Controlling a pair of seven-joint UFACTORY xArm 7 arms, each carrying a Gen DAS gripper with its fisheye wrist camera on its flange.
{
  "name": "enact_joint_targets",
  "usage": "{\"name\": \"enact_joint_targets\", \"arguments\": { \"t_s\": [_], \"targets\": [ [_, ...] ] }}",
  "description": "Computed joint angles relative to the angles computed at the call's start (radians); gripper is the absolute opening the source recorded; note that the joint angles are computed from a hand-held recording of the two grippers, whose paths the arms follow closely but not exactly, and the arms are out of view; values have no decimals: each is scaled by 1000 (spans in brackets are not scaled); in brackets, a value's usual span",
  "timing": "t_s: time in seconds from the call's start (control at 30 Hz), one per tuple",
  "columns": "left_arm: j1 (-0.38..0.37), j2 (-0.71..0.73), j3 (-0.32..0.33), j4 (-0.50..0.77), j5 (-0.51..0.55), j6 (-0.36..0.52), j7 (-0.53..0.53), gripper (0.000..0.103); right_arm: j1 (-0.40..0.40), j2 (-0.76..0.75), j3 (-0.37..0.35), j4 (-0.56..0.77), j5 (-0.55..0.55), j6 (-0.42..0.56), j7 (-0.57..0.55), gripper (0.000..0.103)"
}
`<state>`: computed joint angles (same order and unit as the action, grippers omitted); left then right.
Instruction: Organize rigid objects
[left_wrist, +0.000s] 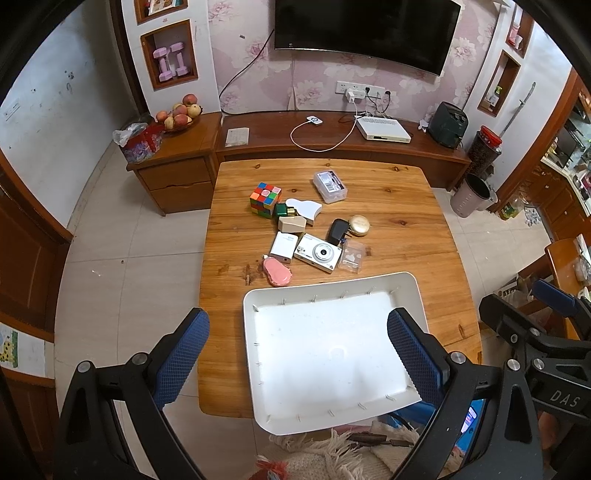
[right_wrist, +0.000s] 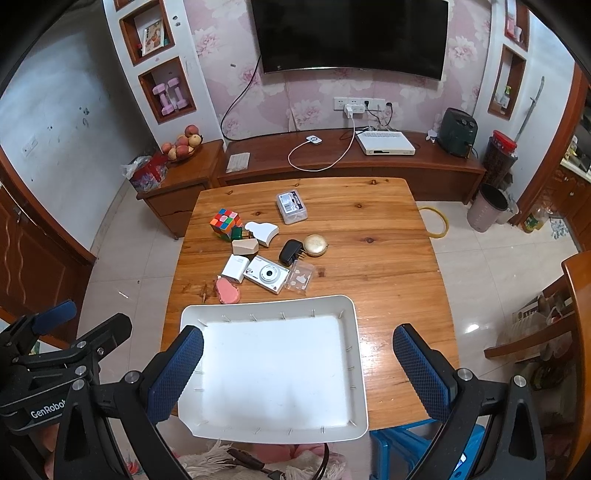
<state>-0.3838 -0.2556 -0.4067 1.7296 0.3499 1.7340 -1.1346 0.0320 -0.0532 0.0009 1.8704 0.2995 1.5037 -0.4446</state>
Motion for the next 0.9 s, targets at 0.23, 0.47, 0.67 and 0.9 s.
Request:
{"name": "enact_joint_targets", "arguments": {
  "t_s": [0.23, 0.47, 0.67, 0.9],
  "targets": [
    [0, -1, 2, -1, -1, -1, 0, 98, -3, 3, -2, 6, 5, 7, -3, 103],
    [0, -1, 1, -1, -1, -1, -1, 98, 1, -7, 1, -19, 3, -8, -4, 103],
    [0, -1, 2, -2, -1, -2, -1, 98, 3, -16, 2, -35, 3, -14, -2, 103],
    [0, -1, 2, -2, -2, -2, -1, 98, 3, -6, -1, -17, 5, -5, -1, 103]
  ]
}}
